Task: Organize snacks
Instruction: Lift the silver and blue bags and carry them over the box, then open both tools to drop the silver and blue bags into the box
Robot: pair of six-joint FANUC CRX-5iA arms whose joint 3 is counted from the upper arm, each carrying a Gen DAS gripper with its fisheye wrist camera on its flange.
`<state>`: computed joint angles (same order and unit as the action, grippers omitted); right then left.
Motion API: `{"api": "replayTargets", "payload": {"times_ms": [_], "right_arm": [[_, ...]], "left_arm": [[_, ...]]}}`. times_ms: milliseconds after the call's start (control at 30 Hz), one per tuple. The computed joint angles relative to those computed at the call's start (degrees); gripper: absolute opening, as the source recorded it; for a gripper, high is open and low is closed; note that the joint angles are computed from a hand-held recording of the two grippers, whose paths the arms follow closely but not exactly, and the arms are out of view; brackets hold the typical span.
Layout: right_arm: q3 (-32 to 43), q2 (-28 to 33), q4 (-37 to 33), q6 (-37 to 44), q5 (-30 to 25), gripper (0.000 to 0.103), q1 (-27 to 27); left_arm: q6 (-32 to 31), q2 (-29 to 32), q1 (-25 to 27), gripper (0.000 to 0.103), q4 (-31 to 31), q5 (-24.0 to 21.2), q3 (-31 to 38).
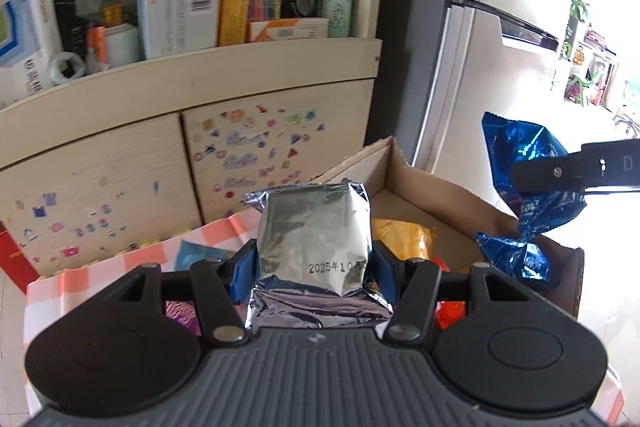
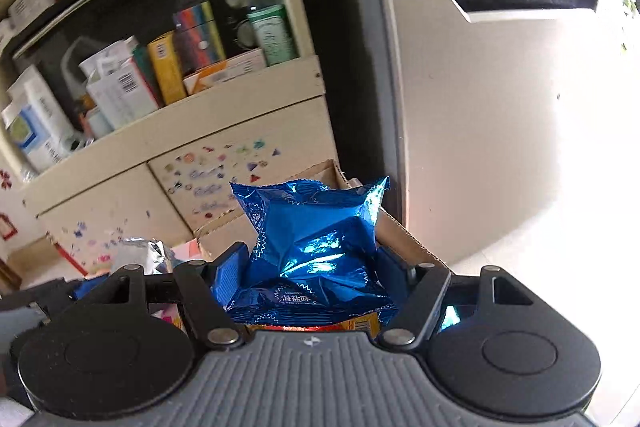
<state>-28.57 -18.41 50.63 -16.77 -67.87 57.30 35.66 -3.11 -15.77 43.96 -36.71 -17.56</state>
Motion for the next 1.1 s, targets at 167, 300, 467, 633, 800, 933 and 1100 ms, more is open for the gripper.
{"api": "replayTargets", "payload": {"times_ms": [167, 300, 467, 633, 800, 933, 1100], "right_arm": [[0.33, 0.29, -1.61, -0.93, 0.58, 0.076, -1.39], [1.23, 1.19, -2.24, -0.02, 0.08, 0.076, -1.82], [2.32, 2.35, -3.5, 0.37, -0.77, 0.076, -2.44], [2.94, 3.15, -4.64, -0.57, -1.68, 0.078, -3.24], [2.83, 3.22, -3.72, -0.6, -1.58, 0.085, -2.88], [2.78, 3.34, -2.94, -0.1, -1.24, 0.086, -2.72], [2.53, 3.18, -2.26, 0.24, -0.03, 0.088, -2.72]], "left_arm": [[1.08, 2.65, -1.88, 0.058, -0.26, 0.75, 1.95], [2.52, 4.82, -3.18, 0.058, -0.99, 1.14, 3.71], [3.81, 6.98, -4.48, 0.058, -1.24, 1.21, 5.13], [0.66, 7.59, -5.59, 0.069, 1.43, 2.96, 4.24], [0.7, 6.59, -5.43, 0.08, 2.51, 3.7, 3.74], [1.69, 5.69, -4.56, 0.087, 0.96, 3.13, 4.26], [2.1, 4.48, -3.06, 0.089, -0.82, 1.73, 4.4]]}}
